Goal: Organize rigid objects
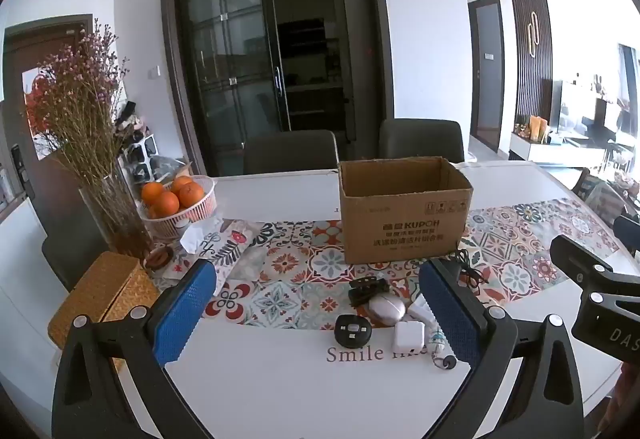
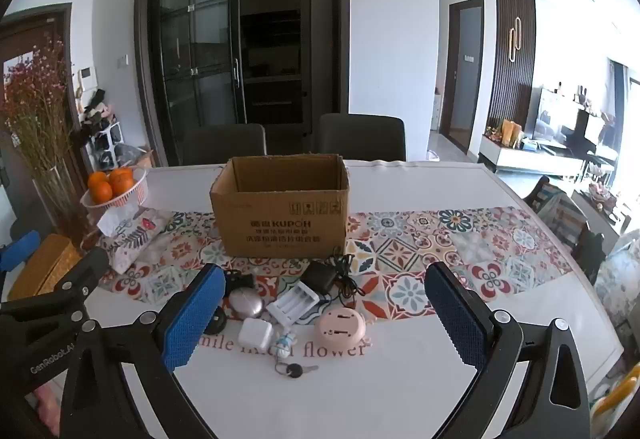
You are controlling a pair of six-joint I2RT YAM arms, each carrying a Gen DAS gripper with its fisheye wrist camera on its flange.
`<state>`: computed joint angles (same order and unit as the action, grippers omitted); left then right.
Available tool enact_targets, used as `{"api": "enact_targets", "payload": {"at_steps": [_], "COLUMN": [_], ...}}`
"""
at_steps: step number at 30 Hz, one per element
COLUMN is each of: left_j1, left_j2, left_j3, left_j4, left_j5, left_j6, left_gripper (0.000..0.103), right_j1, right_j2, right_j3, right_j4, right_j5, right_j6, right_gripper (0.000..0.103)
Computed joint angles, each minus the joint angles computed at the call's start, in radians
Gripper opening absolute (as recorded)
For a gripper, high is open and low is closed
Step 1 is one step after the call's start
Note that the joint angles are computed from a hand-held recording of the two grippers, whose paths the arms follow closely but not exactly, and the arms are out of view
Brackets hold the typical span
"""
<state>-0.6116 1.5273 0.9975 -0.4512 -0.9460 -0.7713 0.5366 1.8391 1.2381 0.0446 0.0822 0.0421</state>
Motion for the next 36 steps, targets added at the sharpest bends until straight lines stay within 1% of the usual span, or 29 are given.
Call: {"api": "enact_targets", "payload": {"at_steps": [2,3,6,7,8,9,11,19,36], "left_j1": [-0.001,-0.001,0.003,0.003,0.001,0.007,0.007,0.003,-0.002], "left_j2": [0.002,0.002,-0.017,-0.020,-0.035,-0.011,-0.010,-0.015,-0.008], "left_j3": [0.002,0.003,-0.023,-0.025,-0.041,-0.010,-0.003,-0.015,-0.010], "left_j4": [-0.009,-0.010,0.012,0.009,0.017,-0.013,-0.015,-0.001,-0.002], "left_j5": [-0.003,0.000,0.009,0.007,0.007,0.016,0.013,0.006,0.009], "left_j6": [-0.011,-0.011,-0.003,-0.004,-0.003,-0.006,-0.004,-0.005,-0.014], "left_gripper": [0.103,0.103,0.103,0.103,0.103,0.103,0.103,0.103,0.103], "right_j1": [-0.001,-0.002,-0.004,-0.002,-0.002,-0.001,-0.002,0.005,0.005], "right_j2": [0.001,-0.003,-0.013,-0.001,-0.001,-0.001,0.004,-0.001,0.015], "right_j3": [-0.005,-0.019,-0.029,-0.006,-0.007,-0.005,-0.002,0.008,0.010], "right_j4": [0.015,0.042,0.039,0.009,0.009,0.007,0.007,-0.010,0.000], "right_j5": [-0.008,-0.009,-0.012,-0.010,-0.010,-0.007,-0.010,-0.004,-0.007], "right_j6": [0.005,0.010,0.006,0.002,0.000,0.005,0.002,0.002,0.003], "right_gripper": [0.101,0.101,0.101,0.101,0.101,0.101,0.101,0.101,0.101]}}
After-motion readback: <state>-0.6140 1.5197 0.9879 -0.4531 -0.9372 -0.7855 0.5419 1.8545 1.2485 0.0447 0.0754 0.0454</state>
